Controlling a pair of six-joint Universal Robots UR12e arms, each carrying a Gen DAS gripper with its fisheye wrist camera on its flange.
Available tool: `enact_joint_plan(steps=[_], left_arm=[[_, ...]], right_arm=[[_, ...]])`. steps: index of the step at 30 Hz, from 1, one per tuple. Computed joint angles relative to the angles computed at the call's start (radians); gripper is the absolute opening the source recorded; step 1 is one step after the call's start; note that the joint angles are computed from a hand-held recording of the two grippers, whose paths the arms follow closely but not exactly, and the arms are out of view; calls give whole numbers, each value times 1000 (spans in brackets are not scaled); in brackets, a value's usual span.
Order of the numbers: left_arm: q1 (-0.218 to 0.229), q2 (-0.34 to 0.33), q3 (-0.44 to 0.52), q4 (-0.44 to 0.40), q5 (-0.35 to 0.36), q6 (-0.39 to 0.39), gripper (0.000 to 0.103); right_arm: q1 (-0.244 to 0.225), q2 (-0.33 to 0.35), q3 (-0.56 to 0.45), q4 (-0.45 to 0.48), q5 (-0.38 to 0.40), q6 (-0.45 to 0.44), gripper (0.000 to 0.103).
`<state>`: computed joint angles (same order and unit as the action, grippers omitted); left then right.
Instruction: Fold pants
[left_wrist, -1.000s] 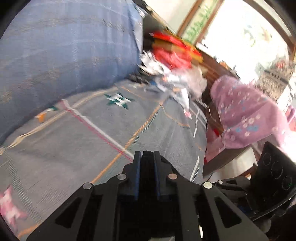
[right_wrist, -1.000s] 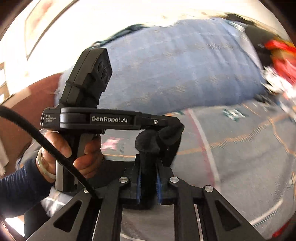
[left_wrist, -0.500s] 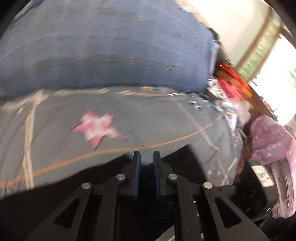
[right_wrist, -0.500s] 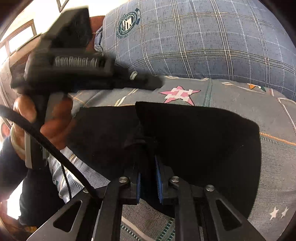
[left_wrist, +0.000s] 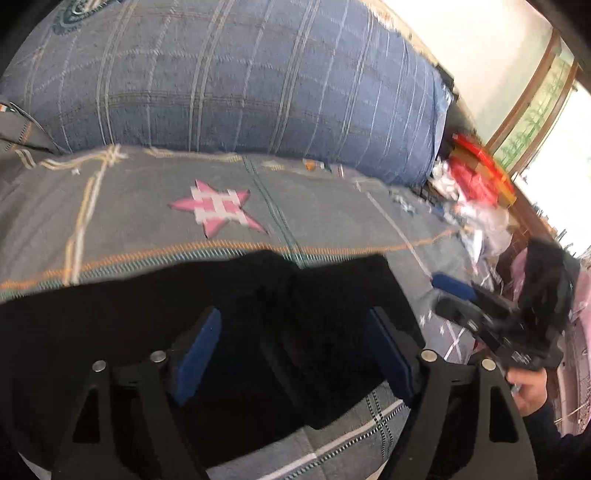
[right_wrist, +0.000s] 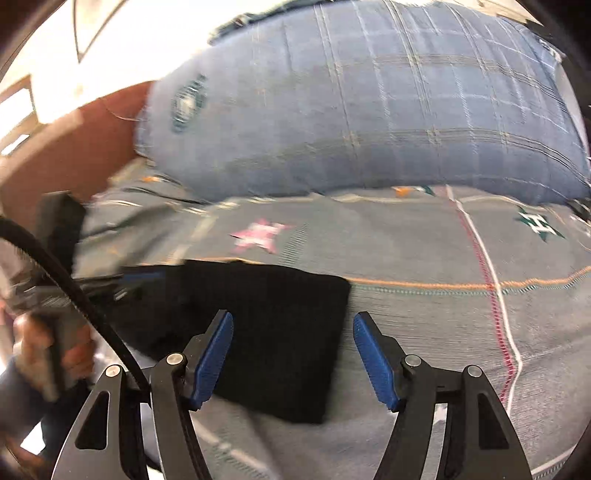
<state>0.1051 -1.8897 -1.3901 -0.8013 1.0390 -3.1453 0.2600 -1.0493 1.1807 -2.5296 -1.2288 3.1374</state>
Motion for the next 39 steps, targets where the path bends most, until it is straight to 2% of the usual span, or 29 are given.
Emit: enact_joint_plan(steps=[2,4,6,8,11,15,19,21,25,27,29,31,32,33,34,35,36,37,39], left_arm=[[-18,-2,3,-11,44,-4,79],[-30,1,-2,6,88,4,79],[-40,7,-8,28,144,12,79],[-35,12,-13,31,149,7,79],[-19,23,-25,35,149,-28,79],[0,41,-48,41,145,-65,79],[-1,47,-51,37,144,-62,80],[-6,46,-50,36,130,-65,80],[-30,41,-43,31,137,-55,81],[-47,31,-31,25,163,-56,83],[-59,19,-16,12,182,-75,83],[-71,7,-6,-1,220,-88,83],[-78,2,-1,-16,255,-94,83],[-80,0,-1,-30,267,-93,83],[-80,0,-6,-39,263,-90,82],[-79,2,-14,-31,262,-82,72],[-83,4,-22,-16,283,-57,55],[-86,3,-19,-17,296,-19,47],[-79,-2,-2,-28,261,-15,16]], right_arm=[[13,19,-33,29,-37,-20,72],[17,13,-14,4,32,-55,72],[32,14,-13,4,36,-113,72],[52,16,-8,4,-11,-165,71],[71,18,-1,51,4,-234,67],[64,-18,62,87,158,-347,68],[30,-38,79,120,310,-372,68],[18,-48,89,80,301,-342,68],[-4,-48,89,-4,202,-226,69],[-5,-31,66,-38,82,-137,70],[-8,2,22,-25,9,-43,71],[-11,33,-27,37,-3,29,71],[-17,50,-49,77,14,57,65],[-18,60,-57,91,33,65,52],[-20,68,-64,103,63,63,25],[-18,67,-54,83,65,68,25],[-17,62,-44,63,60,68,24],[-17,57,-38,50,60,72,22],[-20,43,-16,-4,68,109,21]])
